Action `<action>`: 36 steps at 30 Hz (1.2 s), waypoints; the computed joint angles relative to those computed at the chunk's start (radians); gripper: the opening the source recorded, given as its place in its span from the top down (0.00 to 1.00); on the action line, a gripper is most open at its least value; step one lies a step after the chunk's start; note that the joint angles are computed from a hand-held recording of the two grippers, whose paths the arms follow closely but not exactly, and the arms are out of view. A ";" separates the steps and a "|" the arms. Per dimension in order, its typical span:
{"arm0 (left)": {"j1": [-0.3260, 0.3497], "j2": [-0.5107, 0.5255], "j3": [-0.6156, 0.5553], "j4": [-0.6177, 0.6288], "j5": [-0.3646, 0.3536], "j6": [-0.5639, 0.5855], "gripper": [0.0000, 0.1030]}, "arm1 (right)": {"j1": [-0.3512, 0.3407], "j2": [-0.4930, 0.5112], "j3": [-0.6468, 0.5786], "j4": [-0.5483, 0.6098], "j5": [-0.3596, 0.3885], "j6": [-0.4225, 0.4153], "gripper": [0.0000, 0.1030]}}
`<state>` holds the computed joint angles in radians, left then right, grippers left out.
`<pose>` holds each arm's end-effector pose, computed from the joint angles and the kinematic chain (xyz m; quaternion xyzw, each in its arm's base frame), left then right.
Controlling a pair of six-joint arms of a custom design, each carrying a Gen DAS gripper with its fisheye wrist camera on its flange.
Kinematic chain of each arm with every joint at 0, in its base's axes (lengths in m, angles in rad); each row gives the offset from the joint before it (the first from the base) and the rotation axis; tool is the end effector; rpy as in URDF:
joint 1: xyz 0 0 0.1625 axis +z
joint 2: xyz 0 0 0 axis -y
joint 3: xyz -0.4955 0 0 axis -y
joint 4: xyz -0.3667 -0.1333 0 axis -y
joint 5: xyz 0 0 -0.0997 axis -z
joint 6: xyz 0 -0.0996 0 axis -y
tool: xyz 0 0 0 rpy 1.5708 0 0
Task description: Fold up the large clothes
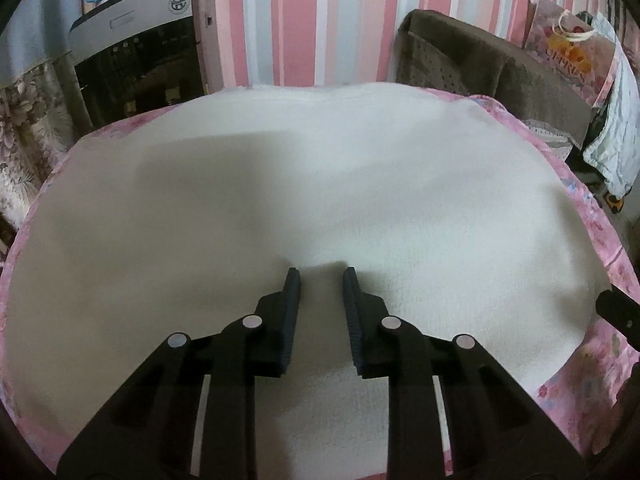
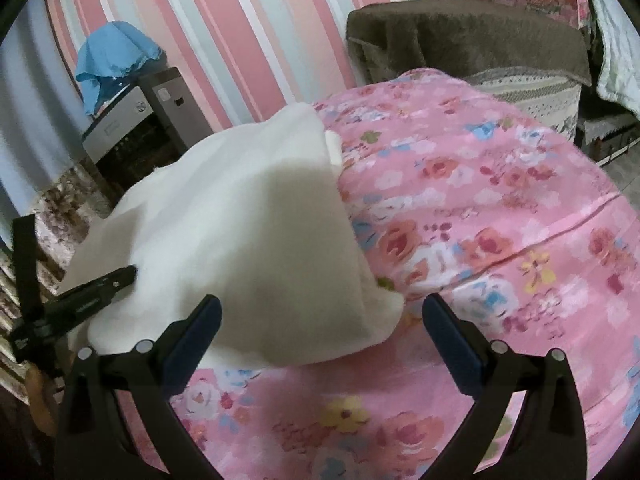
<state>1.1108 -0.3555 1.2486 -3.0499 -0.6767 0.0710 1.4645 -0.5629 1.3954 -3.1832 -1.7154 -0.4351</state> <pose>-0.1715 -0.8212 0.0525 0.1060 0.8658 -0.3355 0.3557 0.0328 -0.8141 0.1557 0.1239 -0.9146 0.3475 0.1658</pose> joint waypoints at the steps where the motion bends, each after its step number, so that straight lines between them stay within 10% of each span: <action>1: 0.003 0.001 -0.003 0.007 -0.005 -0.004 0.80 | -0.001 0.002 -0.005 0.019 0.009 -0.001 0.03; 26: 0.016 -0.024 0.014 0.035 -0.063 -0.041 0.80 | 0.009 0.055 -0.108 0.148 0.031 0.042 0.06; 32: 0.015 -0.021 0.002 0.052 -0.055 -0.045 0.80 | 0.006 0.097 -0.231 0.254 0.076 0.054 0.20; 36: 0.013 -0.018 0.003 0.046 -0.041 -0.033 0.80 | 0.003 0.093 -0.223 0.245 0.119 0.045 0.51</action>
<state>1.1237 -0.3730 1.2520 -3.0042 -0.7179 0.0384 1.4673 -0.4698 1.1727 -2.9384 -1.5963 -0.3906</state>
